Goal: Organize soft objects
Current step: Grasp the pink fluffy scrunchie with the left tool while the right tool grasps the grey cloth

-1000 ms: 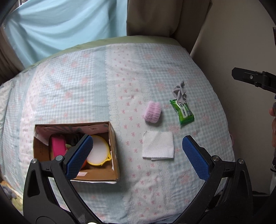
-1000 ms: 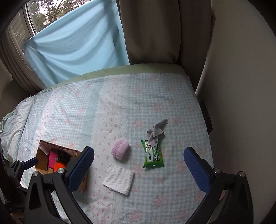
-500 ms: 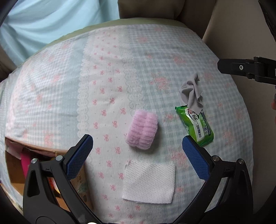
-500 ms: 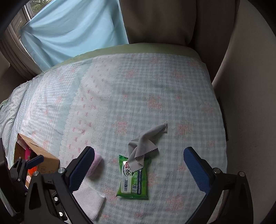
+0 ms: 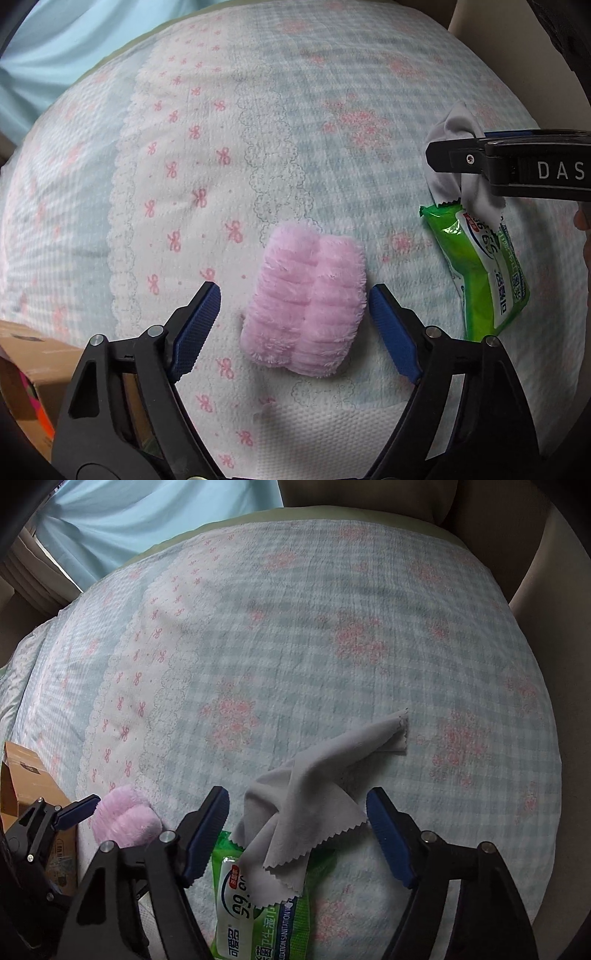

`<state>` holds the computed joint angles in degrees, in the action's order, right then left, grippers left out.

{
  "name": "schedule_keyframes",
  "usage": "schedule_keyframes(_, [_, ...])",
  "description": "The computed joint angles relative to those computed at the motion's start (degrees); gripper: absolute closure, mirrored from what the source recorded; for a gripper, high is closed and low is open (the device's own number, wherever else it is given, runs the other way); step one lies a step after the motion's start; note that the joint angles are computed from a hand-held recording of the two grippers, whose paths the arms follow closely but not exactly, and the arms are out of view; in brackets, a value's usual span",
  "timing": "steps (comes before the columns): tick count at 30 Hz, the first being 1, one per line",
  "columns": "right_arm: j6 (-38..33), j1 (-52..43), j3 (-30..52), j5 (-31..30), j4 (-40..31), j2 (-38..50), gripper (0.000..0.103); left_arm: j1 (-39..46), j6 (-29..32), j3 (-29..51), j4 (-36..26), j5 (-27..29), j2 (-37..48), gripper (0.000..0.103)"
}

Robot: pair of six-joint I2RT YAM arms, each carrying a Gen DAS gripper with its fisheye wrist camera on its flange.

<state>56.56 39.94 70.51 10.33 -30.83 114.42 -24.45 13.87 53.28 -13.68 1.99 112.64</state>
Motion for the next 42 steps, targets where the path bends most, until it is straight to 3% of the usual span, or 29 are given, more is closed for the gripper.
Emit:
schedule_keyframes(4, [-0.37, -0.61, 0.0, -0.57, 0.96, 1.44, 0.049, 0.61, 0.19, 1.91, -0.58, 0.86, 2.51, 0.044])
schedule_keyframes(6, [-0.66, -0.8, 0.53, -1.12, 0.55, 2.15, 0.061, 1.0, 0.29, 2.83, -1.34, 2.0, 3.58, 0.053])
schedule_keyframes(15, [1.27, -0.13, -1.04, -1.11, 0.69, 0.4, 0.086, 0.95, 0.75, 1.81, -0.79, 2.89, 2.35, 0.06])
schedule_keyframes(23, [3.59, 1.08, 0.14, 0.8, -1.58, -1.19, 0.089, 1.43, 1.4, 0.33, -1.1, 3.72, -1.44, 0.061])
schedule_keyframes(29, [5.55, 2.81, 2.42, 3.38, -7.13, -4.8, 0.09, 1.65, 1.11, -1.06, -3.68, 4.43, -7.5, 0.061])
schedule_keyframes(35, [9.58, 6.02, 9.83, 7.56, -17.96, -8.14, 0.09, 2.25, 1.59, -1.26, -10.76, 6.35, -17.74, 0.061])
schedule_keyframes(42, [16.79, 12.82, 27.12, 13.52, -36.24, -7.31, 0.09, 6.15, 4.3, 2.84, -23.57, 10.29, -30.96, 0.061])
